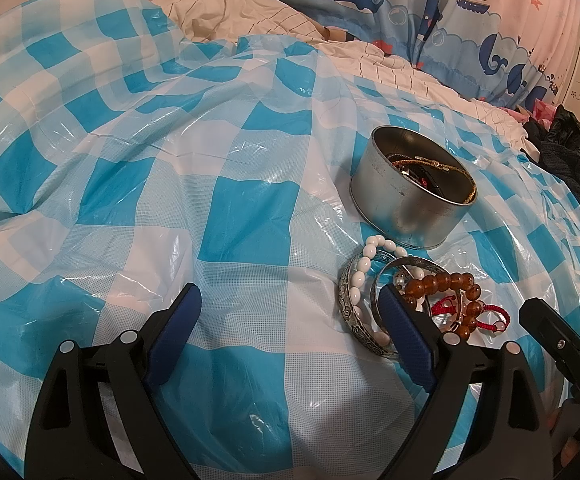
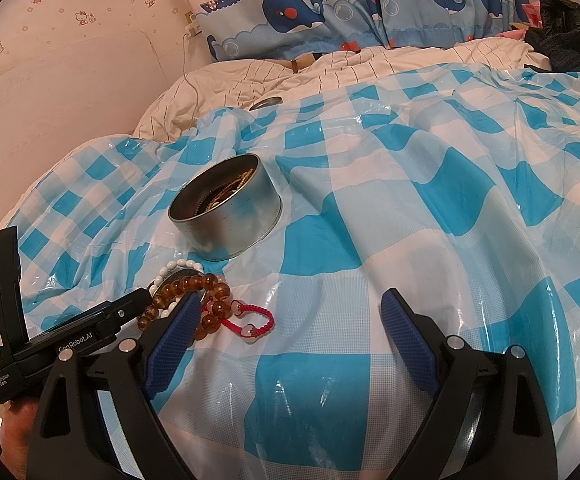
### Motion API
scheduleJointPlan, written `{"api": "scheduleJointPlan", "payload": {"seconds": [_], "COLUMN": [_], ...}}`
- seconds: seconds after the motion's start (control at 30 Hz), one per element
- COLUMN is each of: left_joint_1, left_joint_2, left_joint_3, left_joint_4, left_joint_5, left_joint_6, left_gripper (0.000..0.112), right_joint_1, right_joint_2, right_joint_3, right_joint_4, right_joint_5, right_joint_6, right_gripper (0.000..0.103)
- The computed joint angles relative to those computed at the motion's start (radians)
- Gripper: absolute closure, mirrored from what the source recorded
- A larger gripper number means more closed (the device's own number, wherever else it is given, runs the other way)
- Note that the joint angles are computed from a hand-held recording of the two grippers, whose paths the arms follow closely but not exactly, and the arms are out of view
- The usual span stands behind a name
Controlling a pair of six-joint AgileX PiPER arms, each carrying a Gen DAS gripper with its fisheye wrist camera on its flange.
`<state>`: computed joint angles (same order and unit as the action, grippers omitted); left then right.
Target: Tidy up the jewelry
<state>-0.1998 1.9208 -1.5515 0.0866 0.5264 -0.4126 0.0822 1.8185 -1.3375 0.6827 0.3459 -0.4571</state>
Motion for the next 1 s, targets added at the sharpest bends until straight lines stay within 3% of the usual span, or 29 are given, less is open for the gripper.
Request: {"api": "scheduleJointPlan", "payload": {"seconds": [1.0], "left_joint_1": [0.000], "left_joint_2": [0.001], "left_joint_3": [-0.002], "left_joint_4": [0.000], "left_joint_5": [0.002], "left_joint_6": [0.000], "left_gripper": [0.026], "right_joint_1": [-0.004], "right_joint_2": [0.000], "right_joint_3": [0.001], "right_joint_4": [0.013], "right_joint_5": [0.001], "right_joint_6": [-0.013], "right_gripper": [0.015]}}
